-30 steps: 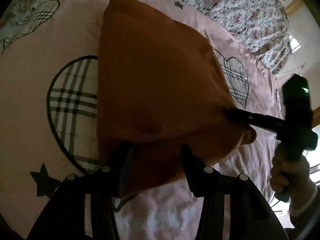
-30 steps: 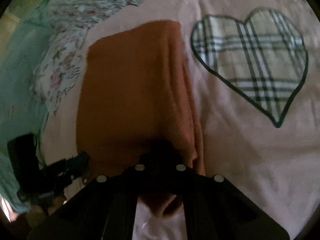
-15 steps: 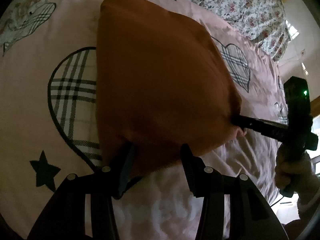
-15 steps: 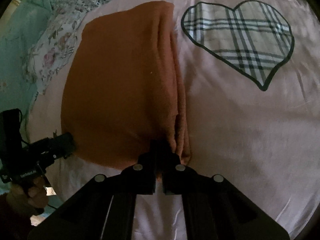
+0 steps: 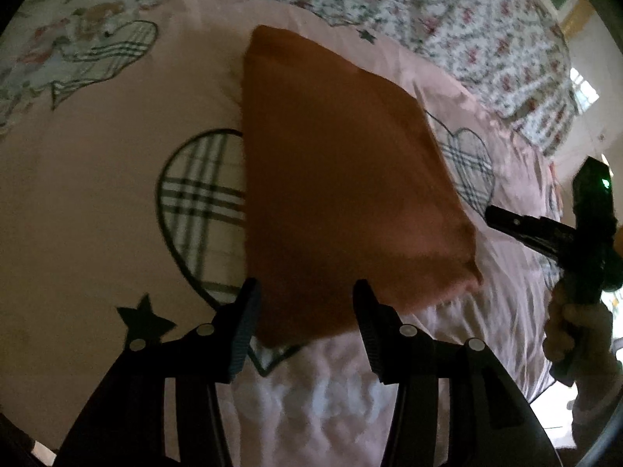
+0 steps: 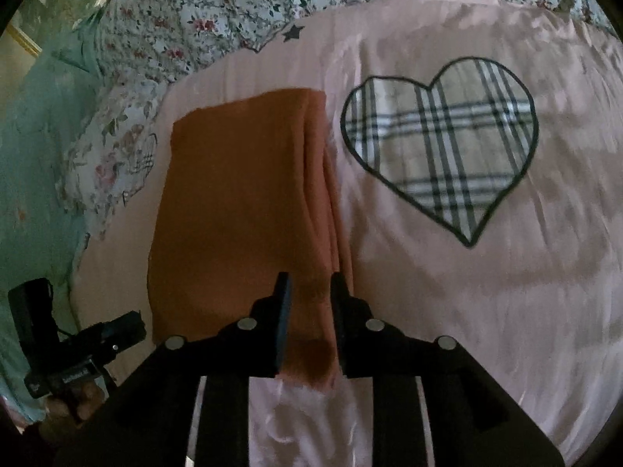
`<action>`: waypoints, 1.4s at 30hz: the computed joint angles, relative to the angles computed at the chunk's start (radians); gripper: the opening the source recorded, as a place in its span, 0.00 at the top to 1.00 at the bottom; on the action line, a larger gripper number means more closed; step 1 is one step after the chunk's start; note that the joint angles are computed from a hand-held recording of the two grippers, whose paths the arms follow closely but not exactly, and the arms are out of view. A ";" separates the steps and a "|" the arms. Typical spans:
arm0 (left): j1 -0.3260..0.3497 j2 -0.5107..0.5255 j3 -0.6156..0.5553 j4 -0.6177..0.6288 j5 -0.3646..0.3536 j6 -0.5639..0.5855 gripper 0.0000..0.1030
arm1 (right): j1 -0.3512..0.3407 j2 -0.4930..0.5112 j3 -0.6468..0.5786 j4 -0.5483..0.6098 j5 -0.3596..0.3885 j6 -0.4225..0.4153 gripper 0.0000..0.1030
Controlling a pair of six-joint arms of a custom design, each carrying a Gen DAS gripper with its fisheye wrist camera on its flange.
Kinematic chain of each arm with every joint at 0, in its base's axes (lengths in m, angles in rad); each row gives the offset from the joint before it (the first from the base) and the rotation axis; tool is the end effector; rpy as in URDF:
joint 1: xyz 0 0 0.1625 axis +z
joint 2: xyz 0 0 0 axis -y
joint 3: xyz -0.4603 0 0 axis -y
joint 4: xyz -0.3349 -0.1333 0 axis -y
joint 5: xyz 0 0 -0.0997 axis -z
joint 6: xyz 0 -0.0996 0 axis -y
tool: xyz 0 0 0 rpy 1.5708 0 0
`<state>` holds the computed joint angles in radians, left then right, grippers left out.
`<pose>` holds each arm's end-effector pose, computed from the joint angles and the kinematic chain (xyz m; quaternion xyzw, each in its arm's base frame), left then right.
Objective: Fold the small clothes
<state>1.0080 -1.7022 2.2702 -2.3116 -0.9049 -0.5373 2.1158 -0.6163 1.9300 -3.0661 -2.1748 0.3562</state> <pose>-0.0133 -0.3862 0.3787 -0.0162 0.9418 -0.2397 0.2350 0.3630 -0.4508 0.0420 0.0628 -0.9491 0.2069 0.2289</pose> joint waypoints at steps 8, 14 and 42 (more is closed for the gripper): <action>0.063 0.049 -0.060 -0.040 -0.006 0.012 0.49 | 0.005 0.065 -0.115 0.043 0.011 -0.051 0.64; 0.170 0.173 -0.164 -0.182 -0.063 0.127 0.44 | -0.006 0.080 -0.149 0.050 0.035 -0.052 0.64; 0.319 0.599 -0.707 -0.213 0.009 0.403 0.92 | -0.072 0.142 -0.306 0.101 -0.029 -0.135 0.64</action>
